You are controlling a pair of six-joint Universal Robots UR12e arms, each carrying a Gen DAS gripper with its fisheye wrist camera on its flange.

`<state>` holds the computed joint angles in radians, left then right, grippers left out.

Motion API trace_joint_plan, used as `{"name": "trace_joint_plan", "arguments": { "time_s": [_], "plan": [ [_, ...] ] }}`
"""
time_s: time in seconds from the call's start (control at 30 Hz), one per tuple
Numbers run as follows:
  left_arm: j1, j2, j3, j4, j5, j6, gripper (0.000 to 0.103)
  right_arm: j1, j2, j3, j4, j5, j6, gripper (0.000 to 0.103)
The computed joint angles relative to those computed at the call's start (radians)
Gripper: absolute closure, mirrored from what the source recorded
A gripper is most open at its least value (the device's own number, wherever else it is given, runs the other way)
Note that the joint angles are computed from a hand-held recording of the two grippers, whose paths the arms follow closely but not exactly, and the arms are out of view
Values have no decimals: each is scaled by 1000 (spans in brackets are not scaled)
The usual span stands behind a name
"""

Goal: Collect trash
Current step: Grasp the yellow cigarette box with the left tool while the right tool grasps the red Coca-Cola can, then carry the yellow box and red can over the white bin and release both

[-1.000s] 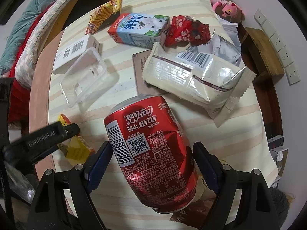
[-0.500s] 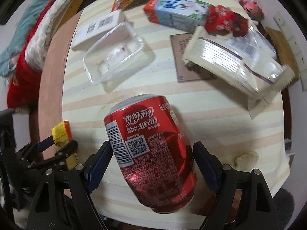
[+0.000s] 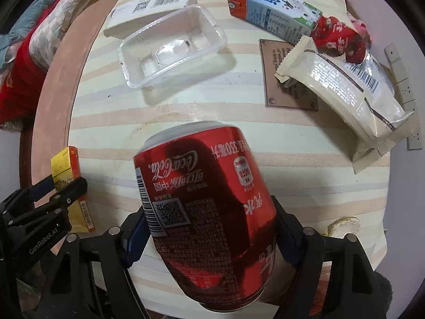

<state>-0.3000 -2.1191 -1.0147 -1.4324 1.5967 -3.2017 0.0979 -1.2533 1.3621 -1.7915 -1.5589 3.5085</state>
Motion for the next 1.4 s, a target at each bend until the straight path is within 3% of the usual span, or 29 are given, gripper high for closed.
{"name": "trace_joint_plan", "arguments": {
  "time_s": [0.17,0.43,0.57,0.77,0.93,1.1,1.23,1.4],
  "plan": [
    [-13,59,-75,105,43,-9,46,22,-17,15,-28,-59,-4,22],
    [-14,147,-151,275,63,-8,46,46,-77,47,-121,-63,6,23],
    [19,193,-186,360,25,-7,46,65,-112,64,-210,-29,26,23],
    [67,234,-183,442,-10,-10,46,87,-102,4,-284,16,0,23],
    [135,272,-213,487,-48,-17,46,150,-41,-107,-306,55,-13,23],
    [244,312,-260,480,-95,-52,46,217,48,-227,-288,144,-14,23],
    [331,316,-295,433,-111,-85,46,277,173,-368,-201,210,-37,23],
    [431,266,-324,339,-165,-135,47,334,355,-566,-46,239,-60,23]
  ]
}}
